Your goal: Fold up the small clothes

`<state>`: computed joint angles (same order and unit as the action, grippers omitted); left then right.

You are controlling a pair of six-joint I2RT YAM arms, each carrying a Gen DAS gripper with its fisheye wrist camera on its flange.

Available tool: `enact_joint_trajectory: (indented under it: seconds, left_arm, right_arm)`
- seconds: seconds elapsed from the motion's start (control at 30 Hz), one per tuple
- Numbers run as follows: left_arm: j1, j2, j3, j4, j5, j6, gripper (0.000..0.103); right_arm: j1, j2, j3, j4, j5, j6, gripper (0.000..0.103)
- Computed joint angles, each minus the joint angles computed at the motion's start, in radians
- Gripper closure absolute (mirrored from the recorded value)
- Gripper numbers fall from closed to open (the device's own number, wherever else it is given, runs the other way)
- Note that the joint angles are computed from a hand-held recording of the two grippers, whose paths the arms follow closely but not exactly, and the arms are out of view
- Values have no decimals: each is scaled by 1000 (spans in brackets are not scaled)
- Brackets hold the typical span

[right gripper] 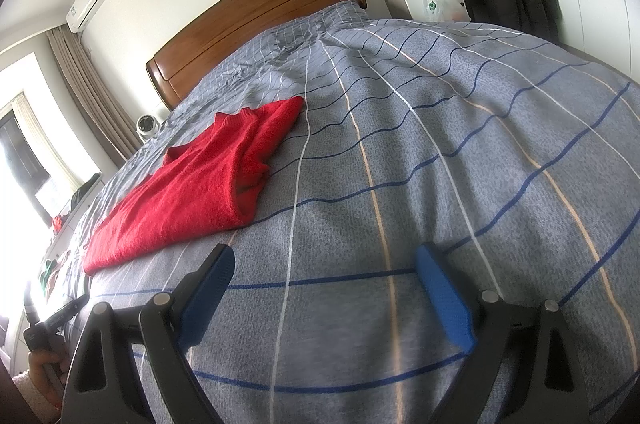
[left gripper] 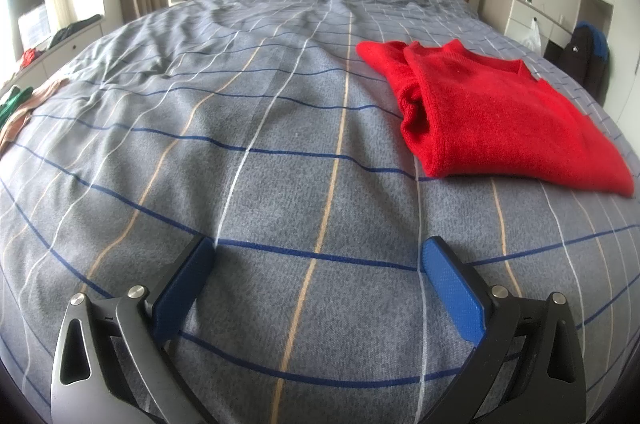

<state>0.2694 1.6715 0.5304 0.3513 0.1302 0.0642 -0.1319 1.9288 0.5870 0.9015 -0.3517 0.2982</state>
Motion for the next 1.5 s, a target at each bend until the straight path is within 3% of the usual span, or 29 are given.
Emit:
enact_joint_trajectory:
  seconds: [0.77,0.83,0.9,0.97,1.0,1.1,1.17,1.3,1.47,1.5]
  left_arm:
    - [-2,4,-1,6,-2,0,0]
    - [0,0,7,-16,2,0,0]
    - [18,-32,39,-121,27,4,1]
    - [50,-91,58,-239,79,8,2]
    - [95,-147,59,-315,158,17,2]
    - [200,-292,51,-471,325,66,1]
    - [241,-371,43,-535,359,97,1]
    - [312,-474,12,-612,425,101,1]
    - [305,-513,-50,-595,413,111,1]
    - [294,-507,-54,-592,398,118,1]
  right_arm:
    - [2,-1,-3,2,2,1,12]
    - [-1,-1,-1,0,0,0,12]
    - [-1,-10,4,-24,1,-2,12]
    - [5,-66,51,-192,25,-36,12]
    - [13,-101,91,-312,37,-55,12]
    - [-23,-164,195,-497,-99,-63,12]
    - [-41,-172,293,-595,-151,-43,12]
    - [-34,-27,599,-793,-263,21,12]
    - [59,236,971,-1049,-250,40,18]
    - [80,295,1049,-1117,-253,40,27]
